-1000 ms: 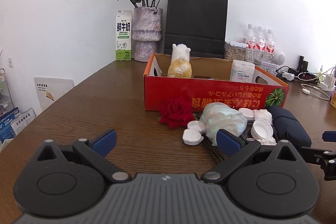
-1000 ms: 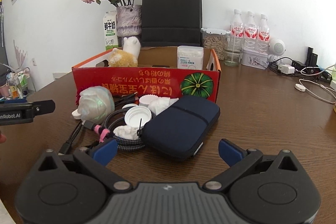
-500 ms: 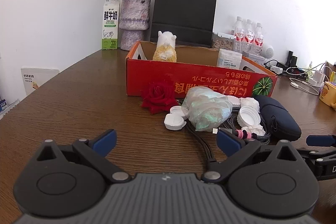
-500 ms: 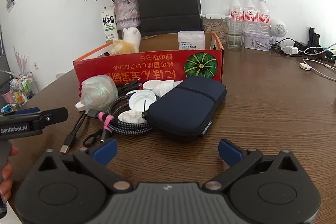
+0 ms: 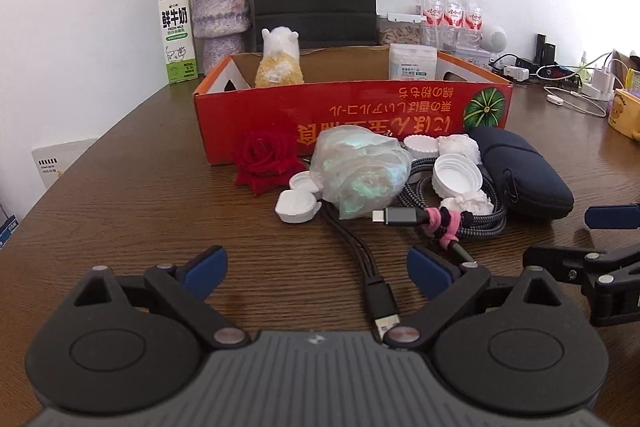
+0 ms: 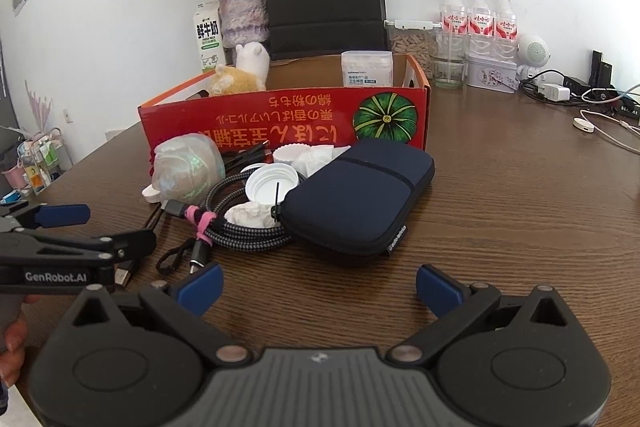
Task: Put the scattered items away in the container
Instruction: 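Withdraw both grippers from the box toward the cables and caps, then close the left gripper on the black cable near the plastic bag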
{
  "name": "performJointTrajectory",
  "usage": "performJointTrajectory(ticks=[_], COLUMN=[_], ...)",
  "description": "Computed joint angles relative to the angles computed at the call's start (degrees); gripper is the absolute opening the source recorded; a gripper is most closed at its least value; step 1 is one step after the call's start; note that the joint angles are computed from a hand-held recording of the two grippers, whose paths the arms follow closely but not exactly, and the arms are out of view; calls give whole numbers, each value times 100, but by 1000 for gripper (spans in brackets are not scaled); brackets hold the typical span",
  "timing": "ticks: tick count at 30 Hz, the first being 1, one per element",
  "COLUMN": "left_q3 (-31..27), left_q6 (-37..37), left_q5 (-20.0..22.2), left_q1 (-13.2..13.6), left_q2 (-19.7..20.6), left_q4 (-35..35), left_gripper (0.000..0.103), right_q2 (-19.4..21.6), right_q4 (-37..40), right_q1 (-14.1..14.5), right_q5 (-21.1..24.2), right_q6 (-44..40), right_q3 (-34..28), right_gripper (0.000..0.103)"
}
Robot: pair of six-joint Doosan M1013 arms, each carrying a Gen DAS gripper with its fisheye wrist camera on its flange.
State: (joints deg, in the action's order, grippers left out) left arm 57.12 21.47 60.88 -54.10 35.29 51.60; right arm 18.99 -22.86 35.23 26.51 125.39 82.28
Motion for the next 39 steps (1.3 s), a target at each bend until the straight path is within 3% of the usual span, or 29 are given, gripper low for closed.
performJointTrajectory(ticks=[3,6,8,10,12,18,39], left_q3=[-206,-300,-325,-387,-456,-305,165], left_q6=[53,-20,63,191,289,-42,-976], left_q5=[115,203,133,129,152,43,-154], left_q1=[34,30,28,28,38,72,-66], left_q2=[115,169,170,187,203,79,-268], left_q4=[-220,-223,-272,-347,-480,-529,1229], left_gripper=[76,66,51,23,13,8,7], right_q2=[0,12,15,10,4,-2,44], right_q4=[-53,-20,16,57,84,98,-249], right_q1=[0,-3,-5,-9,-14,-20,43], right_q5=[10,71,76,57,35,19,269], right_q6=[89,92,53,2,-13,-3,221], right_q3=[2,-24,-30,-19,-8,-1,-85], right_gripper=[103,103,103,103,103,103,103])
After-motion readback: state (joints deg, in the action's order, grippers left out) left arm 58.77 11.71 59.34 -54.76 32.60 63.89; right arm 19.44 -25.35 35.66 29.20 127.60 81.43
